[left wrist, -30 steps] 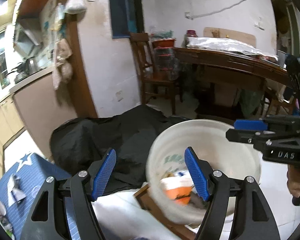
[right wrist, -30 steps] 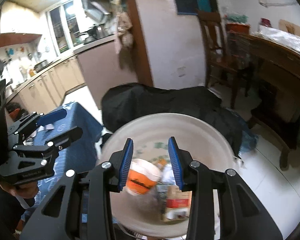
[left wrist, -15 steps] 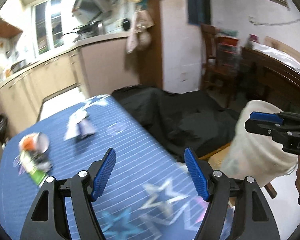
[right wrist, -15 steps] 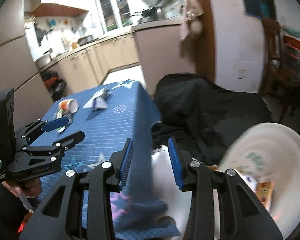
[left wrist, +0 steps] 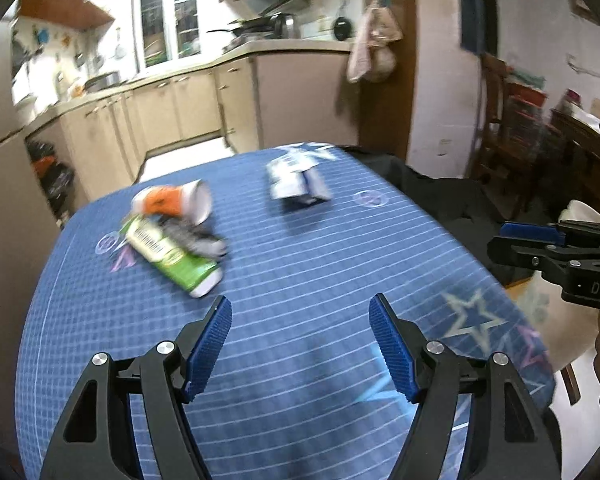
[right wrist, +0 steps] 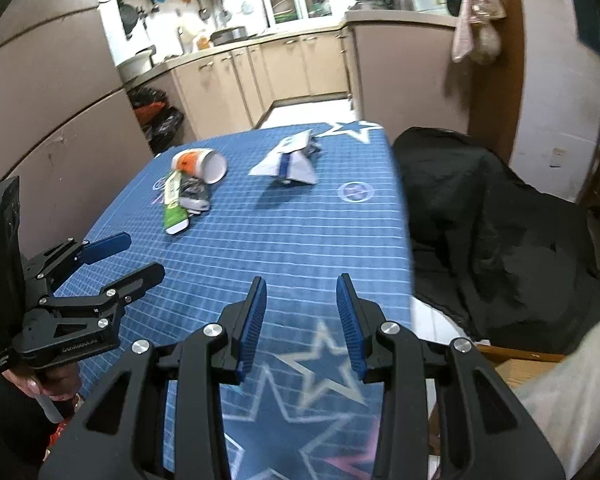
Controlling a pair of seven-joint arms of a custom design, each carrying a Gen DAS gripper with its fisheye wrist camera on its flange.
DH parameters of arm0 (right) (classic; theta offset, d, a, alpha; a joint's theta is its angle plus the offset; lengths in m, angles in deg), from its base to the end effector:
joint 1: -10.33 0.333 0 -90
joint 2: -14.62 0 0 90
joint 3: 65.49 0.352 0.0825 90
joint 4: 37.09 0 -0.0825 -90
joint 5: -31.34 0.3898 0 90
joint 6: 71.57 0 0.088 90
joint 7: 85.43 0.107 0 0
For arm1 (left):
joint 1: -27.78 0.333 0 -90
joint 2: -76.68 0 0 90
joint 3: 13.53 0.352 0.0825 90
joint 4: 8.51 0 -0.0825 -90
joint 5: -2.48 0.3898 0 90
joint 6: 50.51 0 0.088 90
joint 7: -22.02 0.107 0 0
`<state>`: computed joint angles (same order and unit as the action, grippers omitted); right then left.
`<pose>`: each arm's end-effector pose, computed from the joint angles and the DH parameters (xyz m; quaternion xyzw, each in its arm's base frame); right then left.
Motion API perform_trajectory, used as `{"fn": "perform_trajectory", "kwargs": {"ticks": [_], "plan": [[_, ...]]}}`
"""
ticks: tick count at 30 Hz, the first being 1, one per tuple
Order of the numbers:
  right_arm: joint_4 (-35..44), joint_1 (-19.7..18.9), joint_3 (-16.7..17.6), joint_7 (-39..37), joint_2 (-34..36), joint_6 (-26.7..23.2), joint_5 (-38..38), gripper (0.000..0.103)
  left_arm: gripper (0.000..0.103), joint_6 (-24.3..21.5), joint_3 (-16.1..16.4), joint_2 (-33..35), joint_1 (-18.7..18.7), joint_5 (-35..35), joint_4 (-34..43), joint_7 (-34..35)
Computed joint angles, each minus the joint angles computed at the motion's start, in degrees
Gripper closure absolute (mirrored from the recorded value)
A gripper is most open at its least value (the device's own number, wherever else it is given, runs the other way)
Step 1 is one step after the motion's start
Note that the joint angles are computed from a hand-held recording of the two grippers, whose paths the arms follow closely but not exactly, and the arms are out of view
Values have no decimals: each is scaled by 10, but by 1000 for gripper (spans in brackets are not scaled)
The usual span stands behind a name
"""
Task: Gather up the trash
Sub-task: 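Move both open tools back over the table trash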
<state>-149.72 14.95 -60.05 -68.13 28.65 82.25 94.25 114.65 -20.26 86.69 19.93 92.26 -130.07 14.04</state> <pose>0.6397 0.0809 0.4190 -0.7975 0.4557 -0.1099 0.3799 0.5505 -0.2006 0.3868 -0.6468 0.6362 -0.2780 0.3155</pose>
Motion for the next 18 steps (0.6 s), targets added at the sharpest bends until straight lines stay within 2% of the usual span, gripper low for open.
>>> {"fn": "perform_trajectory", "kwargs": {"ticks": [11, 15, 18], "plan": [[63, 31, 23, 69, 63, 14, -75, 68, 31, -5, 24, -18, 49, 3, -35, -46], [85, 35, 32, 90, 85, 14, -105, 68, 31, -13, 30, -13, 65, -26, -37, -33], [106, 38, 39, 104, 104, 11, -126, 68, 31, 0, 36, 1, 76, -66, -30, -14]]}}
